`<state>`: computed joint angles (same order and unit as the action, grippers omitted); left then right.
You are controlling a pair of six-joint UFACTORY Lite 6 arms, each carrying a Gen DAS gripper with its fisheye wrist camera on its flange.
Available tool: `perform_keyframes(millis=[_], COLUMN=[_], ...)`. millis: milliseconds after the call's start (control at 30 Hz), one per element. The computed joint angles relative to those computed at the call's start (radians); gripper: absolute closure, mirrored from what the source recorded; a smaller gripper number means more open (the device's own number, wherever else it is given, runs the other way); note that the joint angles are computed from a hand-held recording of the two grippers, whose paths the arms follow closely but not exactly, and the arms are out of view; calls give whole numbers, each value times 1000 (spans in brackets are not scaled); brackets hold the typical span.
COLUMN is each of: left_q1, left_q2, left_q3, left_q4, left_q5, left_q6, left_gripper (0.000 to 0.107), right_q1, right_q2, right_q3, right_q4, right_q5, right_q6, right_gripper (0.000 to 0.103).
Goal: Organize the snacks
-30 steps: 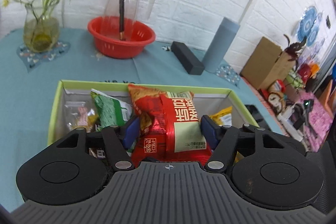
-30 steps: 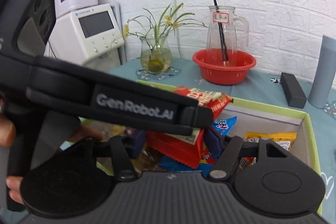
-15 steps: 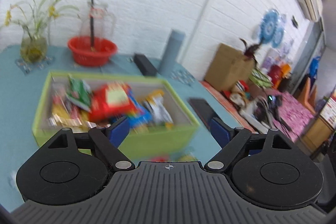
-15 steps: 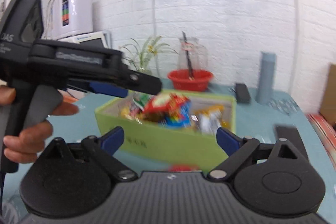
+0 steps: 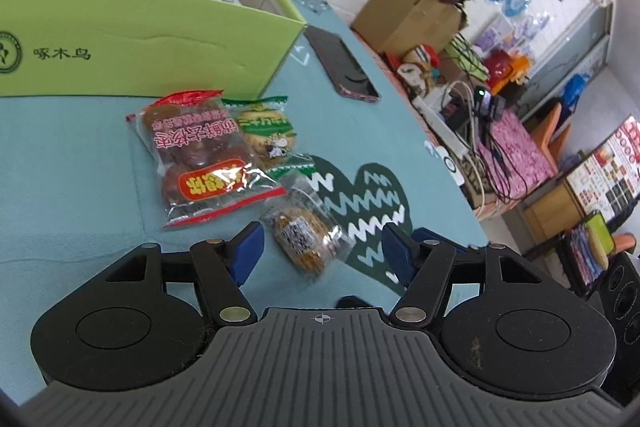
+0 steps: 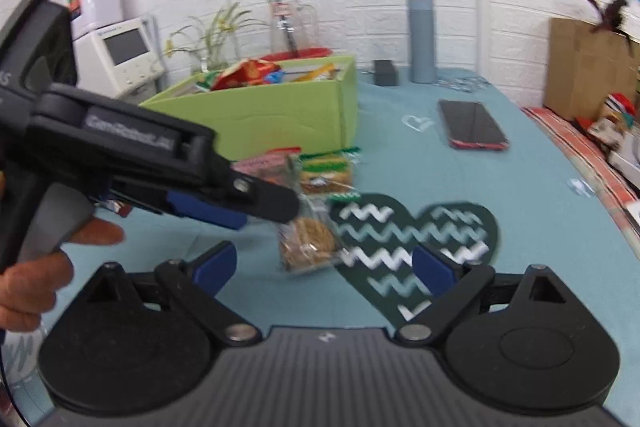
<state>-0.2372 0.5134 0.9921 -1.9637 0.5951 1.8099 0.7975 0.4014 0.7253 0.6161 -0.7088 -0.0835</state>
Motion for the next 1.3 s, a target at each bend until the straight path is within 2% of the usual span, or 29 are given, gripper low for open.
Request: perform_keyframes(millis=[100, 200, 233, 333, 367, 467, 633, 800, 867, 1000, 1133, 1200, 1233, 1267, 1300], left_q1=[0, -1, -3, -11, -13, -3, 28, 109, 150, 185, 175, 161, 149, 136, 136], left_q2=[67, 109, 122, 145, 134, 86, -83, -265, -308, -361, -327, -292, -293, -294, -286], left_q3=[95, 145, 159, 173, 153, 70, -195, -460, -515, -548, -532, -524, -529, -532, -525], left_q4=[85, 116, 126, 149, 123, 94, -59, -103, -101, -111, -113, -136, -164, -187, -178], left_q5=[-30, -39, -44, -65, -66, -42, -9, 49, 67, 66, 84, 101, 97, 90, 89], left_q6=[-104, -130, -140, -144, -107, -44, 169, 291, 319, 331, 328, 354, 382, 408, 408], left_gripper=[62, 66, 68, 80, 84, 91, 91, 89, 84, 63, 63, 66, 66, 73, 91], right_q1=[-65, -94, -92, -71, -64, 2, 155, 320, 363, 392, 402, 377, 369, 379, 389], right_q2=[115, 192, 203, 199, 189, 168, 142, 121, 138, 116, 108, 119, 132, 146, 157], right_q3=[148, 238, 250, 255, 238, 198, 149, 123, 149, 145, 136, 134, 142, 149, 165], right_q4=[-103, -174, -167, -105, -122, -29, 125, 235, 291, 379, 455, 409, 397, 403, 435], right_q5=[106, 169, 164, 168, 158, 121, 59, 23, 15, -14, -22, -7, 6, -11, -14], right_q6=[0, 12, -3, -50, -14, -50, -75, -52, -91, -134, -197, -163, -156, -171, -215], right_gripper=[10, 29, 28, 38, 38, 39, 39, 33, 33, 31, 28, 29, 33, 38, 42])
